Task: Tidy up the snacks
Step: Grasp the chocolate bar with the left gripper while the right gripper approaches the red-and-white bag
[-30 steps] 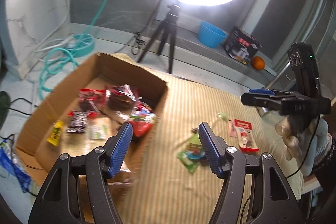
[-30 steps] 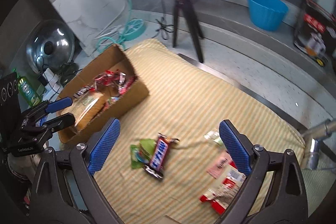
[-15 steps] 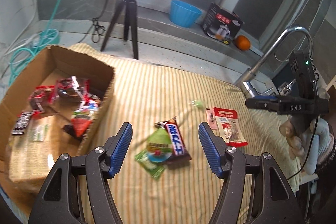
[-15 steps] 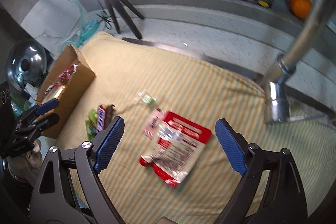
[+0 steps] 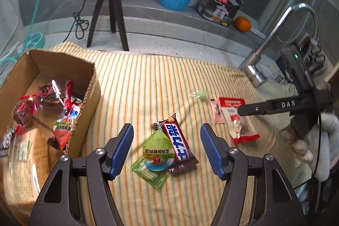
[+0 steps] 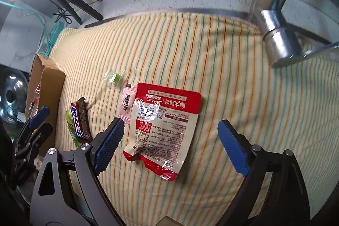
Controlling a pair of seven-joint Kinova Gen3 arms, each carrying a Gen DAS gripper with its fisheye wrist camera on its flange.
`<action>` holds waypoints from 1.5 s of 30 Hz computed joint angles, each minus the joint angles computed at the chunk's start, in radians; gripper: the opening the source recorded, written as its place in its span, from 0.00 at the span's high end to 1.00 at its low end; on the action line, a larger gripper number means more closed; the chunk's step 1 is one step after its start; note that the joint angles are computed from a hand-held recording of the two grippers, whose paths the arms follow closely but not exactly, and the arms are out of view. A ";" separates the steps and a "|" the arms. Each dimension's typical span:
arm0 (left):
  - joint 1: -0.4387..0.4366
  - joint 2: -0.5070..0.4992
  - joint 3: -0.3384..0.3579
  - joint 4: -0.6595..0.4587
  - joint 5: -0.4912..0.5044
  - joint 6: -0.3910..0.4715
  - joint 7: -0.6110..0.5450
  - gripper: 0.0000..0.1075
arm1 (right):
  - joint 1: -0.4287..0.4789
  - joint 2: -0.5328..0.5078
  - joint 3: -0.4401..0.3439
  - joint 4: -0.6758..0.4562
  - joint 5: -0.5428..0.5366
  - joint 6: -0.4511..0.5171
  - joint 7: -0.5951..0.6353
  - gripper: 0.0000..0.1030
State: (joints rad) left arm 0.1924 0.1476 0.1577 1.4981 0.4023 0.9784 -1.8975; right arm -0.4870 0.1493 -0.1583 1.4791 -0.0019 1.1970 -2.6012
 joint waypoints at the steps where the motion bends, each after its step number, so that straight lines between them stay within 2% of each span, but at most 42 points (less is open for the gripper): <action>1: 0.002 0.005 0.002 -0.005 -0.007 0.006 -0.009 0.39 | -0.004 0.014 -0.001 -0.010 0.002 0.010 -0.004 0.11; 4: 0.018 0.023 0.006 -0.022 -0.042 0.019 -0.005 0.39 | -0.031 0.056 -0.004 -0.050 0.031 0.053 -0.016 0.10; 9: 0.023 0.053 0.014 -0.033 -0.038 0.032 -0.020 0.39 | -0.079 0.106 0.000 -0.109 0.082 0.123 -0.012 0.05; 14: 0.021 0.100 0.024 -0.075 -0.021 0.068 -0.037 0.45 | -0.141 0.171 0.007 -0.187 0.147 0.229 0.024 0.05; 15: 0.021 0.109 0.027 -0.085 -0.022 0.081 -0.045 0.49 | -0.153 0.180 0.008 -0.198 0.160 0.246 0.032 0.05; 17: 0.026 0.129 0.032 -0.111 -0.030 0.110 -0.061 0.51 | -0.174 0.188 0.014 -0.206 0.180 0.269 0.040 0.05; 21: 0.034 0.143 0.039 -0.133 -0.030 0.145 -0.081 0.56 | -0.173 0.159 0.018 -0.171 0.174 0.261 0.043 0.05; 30: 0.102 0.150 0.037 -0.143 -0.110 0.162 -0.086 0.56 | -0.121 0.069 0.003 -0.066 0.153 0.220 0.090 0.05; 33: 0.082 0.147 0.031 -0.129 -0.091 0.167 -0.078 0.56 | -0.108 0.053 -0.015 -0.066 0.167 0.242 0.129 0.05; 39: 0.069 0.133 0.033 -0.109 -0.069 0.170 -0.069 0.66 | -0.096 0.090 -0.006 -0.112 0.157 0.260 0.243 0.05; 42: 0.085 0.135 0.037 -0.114 -0.078 0.170 -0.058 0.66 | -0.089 0.100 0.002 -0.129 0.143 0.267 0.267 0.05; 45: 0.104 0.140 0.045 -0.120 -0.085 0.167 -0.050 0.71 | -0.087 0.111 0.005 -0.141 0.142 0.269 0.296 0.07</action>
